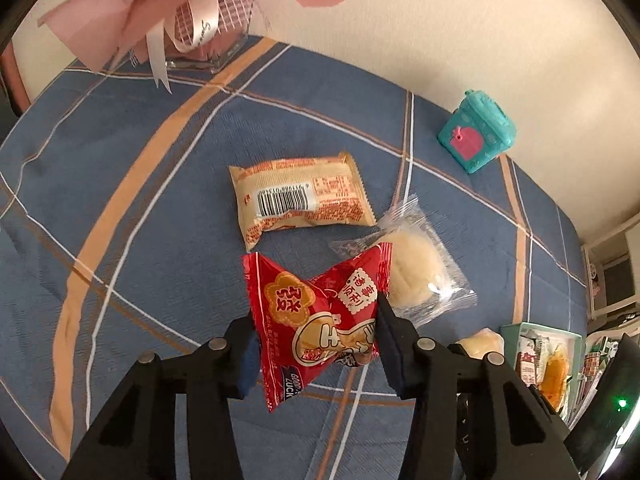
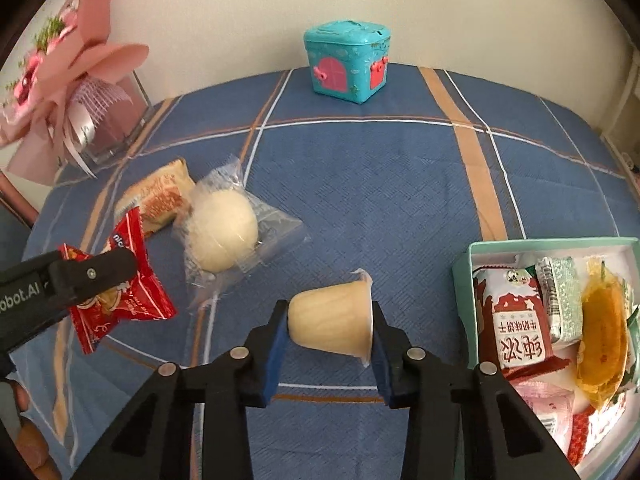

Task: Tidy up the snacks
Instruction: 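Grasp the red wrapped snack with left tool while right tool grasps the jelly cup, then carry the red snack and jelly cup over the white tray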

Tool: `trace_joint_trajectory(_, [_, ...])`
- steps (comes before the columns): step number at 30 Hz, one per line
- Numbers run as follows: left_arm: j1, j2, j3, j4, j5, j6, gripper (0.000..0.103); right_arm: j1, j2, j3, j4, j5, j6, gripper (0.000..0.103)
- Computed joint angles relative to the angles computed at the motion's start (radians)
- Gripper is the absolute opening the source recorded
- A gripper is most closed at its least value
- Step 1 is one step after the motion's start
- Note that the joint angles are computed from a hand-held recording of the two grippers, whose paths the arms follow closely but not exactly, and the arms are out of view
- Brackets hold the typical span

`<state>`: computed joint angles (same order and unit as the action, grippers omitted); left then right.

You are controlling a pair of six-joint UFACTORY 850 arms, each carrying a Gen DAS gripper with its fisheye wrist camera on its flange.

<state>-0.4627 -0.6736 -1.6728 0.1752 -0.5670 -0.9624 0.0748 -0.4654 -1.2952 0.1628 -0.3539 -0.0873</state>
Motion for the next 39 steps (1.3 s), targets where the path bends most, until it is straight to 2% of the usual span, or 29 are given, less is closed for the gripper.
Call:
trace_joint_trajectory(6, [-0.012,0.04,0.018,0.057,-0.007,-0.057,0.051,-0.018,0.023,-0.005,0.106,-0.033,-0.067,0.039])
trace_joint_trajectory(22, [-0.077,0.145,0.091,0.117,0.004,-0.193,0.051,-0.07,0.146,0.066,0.164,-0.063,-0.11,0.039])
trace_joint_trajectory(31, [-0.118,0.144,0.103,0.065,0.016,-0.187,0.051,-0.109,0.207,0.128,0.159,-0.07,-0.121,0.039])
trace_joint_trajectory(39, [-0.172,0.093,0.045,0.016,-0.004,-0.136,0.051,-0.145,0.261,0.177,0.126,-0.063,-0.112,0.04])
